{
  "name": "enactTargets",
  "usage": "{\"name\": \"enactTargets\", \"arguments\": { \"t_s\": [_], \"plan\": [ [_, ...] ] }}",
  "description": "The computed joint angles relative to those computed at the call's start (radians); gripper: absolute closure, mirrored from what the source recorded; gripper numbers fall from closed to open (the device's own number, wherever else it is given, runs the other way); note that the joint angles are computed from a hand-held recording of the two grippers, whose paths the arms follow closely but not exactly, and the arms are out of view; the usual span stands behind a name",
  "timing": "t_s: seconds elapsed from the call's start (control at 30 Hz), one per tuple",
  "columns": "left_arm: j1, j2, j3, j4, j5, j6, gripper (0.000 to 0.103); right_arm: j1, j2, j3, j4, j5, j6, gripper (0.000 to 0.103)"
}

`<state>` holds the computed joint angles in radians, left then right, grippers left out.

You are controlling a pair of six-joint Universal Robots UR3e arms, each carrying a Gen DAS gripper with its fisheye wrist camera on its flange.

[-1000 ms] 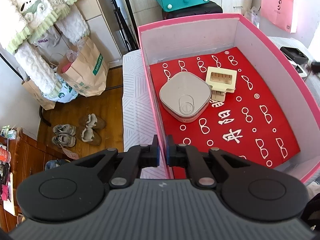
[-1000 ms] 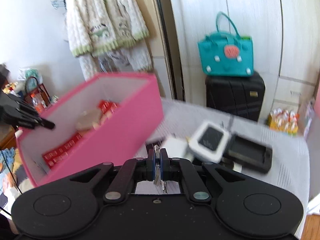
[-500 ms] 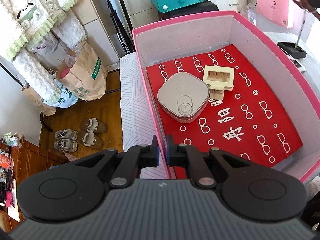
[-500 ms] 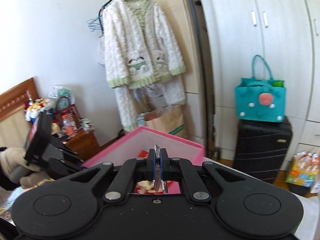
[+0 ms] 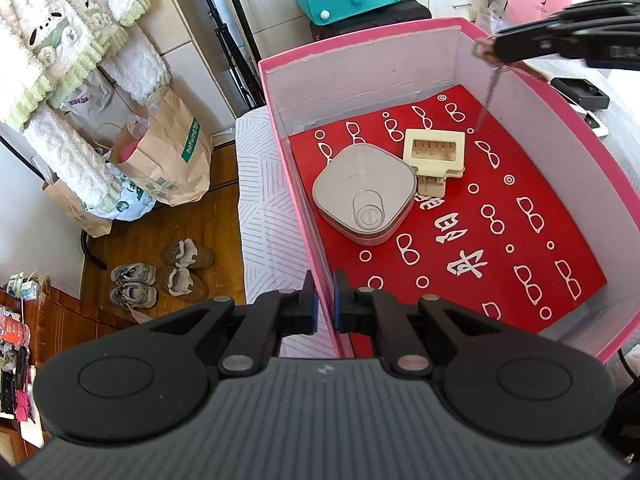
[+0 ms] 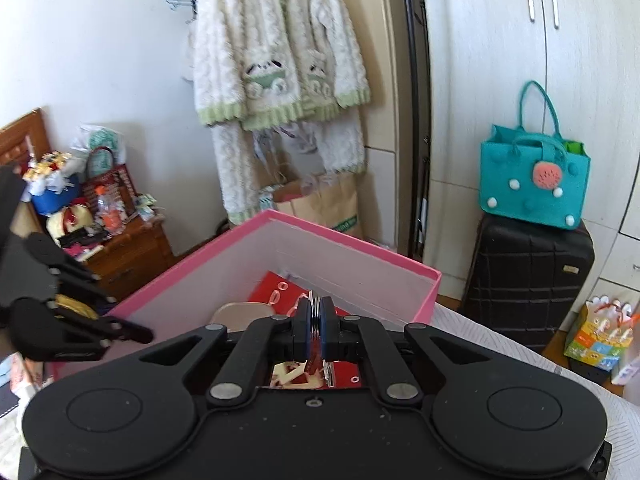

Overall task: Organize rigid objects
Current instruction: 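Carry the keys into the pink box and release them beside the clip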

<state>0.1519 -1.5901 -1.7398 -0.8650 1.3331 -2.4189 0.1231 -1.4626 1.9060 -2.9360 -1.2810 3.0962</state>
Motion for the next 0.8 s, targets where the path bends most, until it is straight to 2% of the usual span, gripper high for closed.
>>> {"name": "enactTargets", "arguments": {
  "t_s": [0.1,0.2,0.3,0.43,0.63,0.8],
  "plan": [
    [0.0,-0.002,-0.006,0.015,-0.001,-0.006,0.097,0.004,0.05,-0.046,0.02,0.011,-0.002,0.096],
    [0.002,-0.003,-0.006,0.015,-0.003,-0.01,0.097,-0.04,0.054,-0.046,0.03,0.091,0.017,0.092],
    [0.008,0.004,-0.014,0.014,-0.01,-0.007,0.097,-0.083,0.011,0.011,-0.011,0.145,0.038,0.091],
    [0.006,0.008,-0.022,0.024,-0.011,-0.008,0.097,-0.15,-0.098,0.095,0.015,0.211,0.048,0.091],
    [0.015,0.015,-0.034,0.033,-0.022,0.003,0.097,-0.295,-0.32,0.226,0.177,0.283,0.019,0.088],
    [0.018,0.022,-0.043,0.036,-0.029,0.005,0.097,-0.435,-0.522,0.337,0.367,0.33,-0.062,0.084]
  ]
}}
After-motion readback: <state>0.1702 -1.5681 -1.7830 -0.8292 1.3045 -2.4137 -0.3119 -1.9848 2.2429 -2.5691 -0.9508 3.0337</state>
